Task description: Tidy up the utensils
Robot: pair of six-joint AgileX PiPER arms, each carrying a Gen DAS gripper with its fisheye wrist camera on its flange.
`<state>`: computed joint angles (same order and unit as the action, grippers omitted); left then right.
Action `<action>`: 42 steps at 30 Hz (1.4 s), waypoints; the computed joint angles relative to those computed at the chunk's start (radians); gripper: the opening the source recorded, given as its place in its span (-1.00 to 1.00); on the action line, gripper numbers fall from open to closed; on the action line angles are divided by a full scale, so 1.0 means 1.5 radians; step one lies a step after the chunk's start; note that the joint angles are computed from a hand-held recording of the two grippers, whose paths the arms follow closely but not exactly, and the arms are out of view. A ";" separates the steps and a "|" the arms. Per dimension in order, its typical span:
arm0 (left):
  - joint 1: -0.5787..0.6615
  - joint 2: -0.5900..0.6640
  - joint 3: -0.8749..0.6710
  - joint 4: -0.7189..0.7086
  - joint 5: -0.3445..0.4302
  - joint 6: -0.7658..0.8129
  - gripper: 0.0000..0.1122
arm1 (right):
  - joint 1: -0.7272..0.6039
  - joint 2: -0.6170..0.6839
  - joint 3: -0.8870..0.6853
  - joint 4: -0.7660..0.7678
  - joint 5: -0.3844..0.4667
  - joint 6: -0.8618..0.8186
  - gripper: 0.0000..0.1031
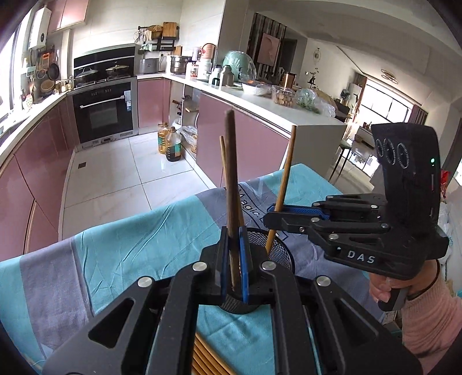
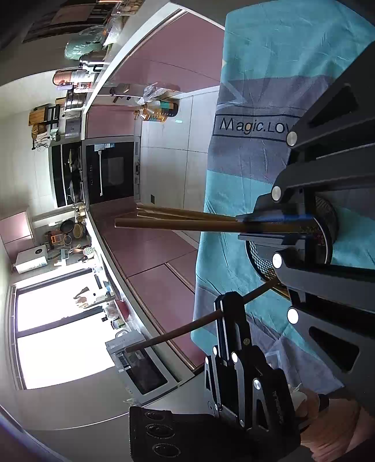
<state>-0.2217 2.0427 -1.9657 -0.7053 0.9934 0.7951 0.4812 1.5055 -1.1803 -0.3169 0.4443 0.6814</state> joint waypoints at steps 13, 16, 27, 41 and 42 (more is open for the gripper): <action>0.004 0.041 -0.028 0.023 0.007 -0.031 -0.80 | -0.014 0.017 0.015 -0.030 -0.026 0.056 -0.58; 0.021 0.007 0.035 -0.014 -0.023 0.009 -0.73 | 0.011 -0.012 0.045 -0.107 -0.038 0.133 -0.49; 0.132 -0.176 0.369 -0.192 -0.170 0.251 -0.05 | 0.174 -0.096 0.137 -0.341 -0.063 0.358 -0.25; 0.156 -0.151 0.512 -0.150 -0.261 0.264 0.27 | 0.228 0.079 0.116 -0.251 -0.079 0.378 -0.24; 0.151 -0.150 0.518 -0.146 -0.270 0.259 0.27 | 0.228 0.085 0.111 -0.240 -0.079 0.369 -0.23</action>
<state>0.0044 1.8171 -1.1889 -0.9236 0.5881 1.1838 0.8230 1.6327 -1.0134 -0.6766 0.3252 1.2349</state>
